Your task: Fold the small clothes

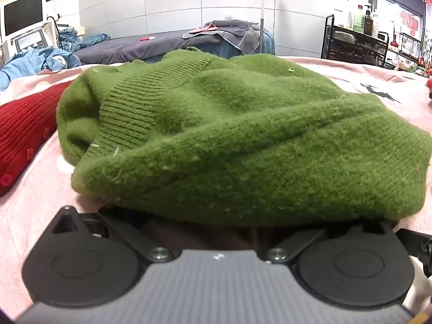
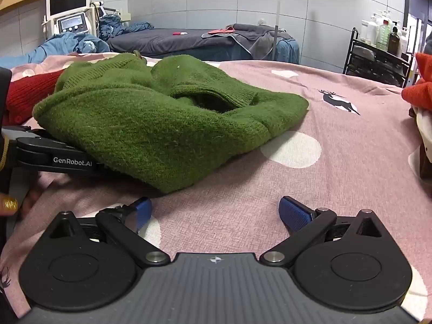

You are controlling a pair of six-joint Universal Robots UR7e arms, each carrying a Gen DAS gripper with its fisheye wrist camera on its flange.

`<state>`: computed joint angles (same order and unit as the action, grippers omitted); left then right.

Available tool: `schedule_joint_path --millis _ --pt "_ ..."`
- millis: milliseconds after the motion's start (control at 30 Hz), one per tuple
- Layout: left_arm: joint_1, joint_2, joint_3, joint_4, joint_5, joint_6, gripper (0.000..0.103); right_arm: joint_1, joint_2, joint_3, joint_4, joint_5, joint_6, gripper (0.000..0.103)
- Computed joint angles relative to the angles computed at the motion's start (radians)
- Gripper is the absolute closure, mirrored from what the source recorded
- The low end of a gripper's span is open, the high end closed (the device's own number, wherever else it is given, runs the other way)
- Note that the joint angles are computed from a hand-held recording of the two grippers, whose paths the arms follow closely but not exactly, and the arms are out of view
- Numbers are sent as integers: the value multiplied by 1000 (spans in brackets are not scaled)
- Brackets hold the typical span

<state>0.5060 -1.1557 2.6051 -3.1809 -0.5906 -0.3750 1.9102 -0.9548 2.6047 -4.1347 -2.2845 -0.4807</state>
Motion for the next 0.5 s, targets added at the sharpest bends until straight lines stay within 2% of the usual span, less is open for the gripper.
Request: schedule_joint_path --millis 133,167,233,300,367,500 --pt "-11 -28 6 30 -9 -21 0 4 -64 -11 129 -6 31 0" --pt "-11 -31 9 29 -9 -20 0 30 -49 -42 171 -53 22 0" --pt "-13 -44 8 46 -10 -26 0 59 -72 -67 264 -79 51 0" --pt "-8 -55 4 61 -12 -23 0 77 -115 -100 389 -104 83 0" --pt "-5 -19 2 33 -4 -18 0 99 -149 -140 543 -134 117 0" --pt "-1 -17 0 34 -3 -11 0 134 -165 -186 693 -196 76 0"
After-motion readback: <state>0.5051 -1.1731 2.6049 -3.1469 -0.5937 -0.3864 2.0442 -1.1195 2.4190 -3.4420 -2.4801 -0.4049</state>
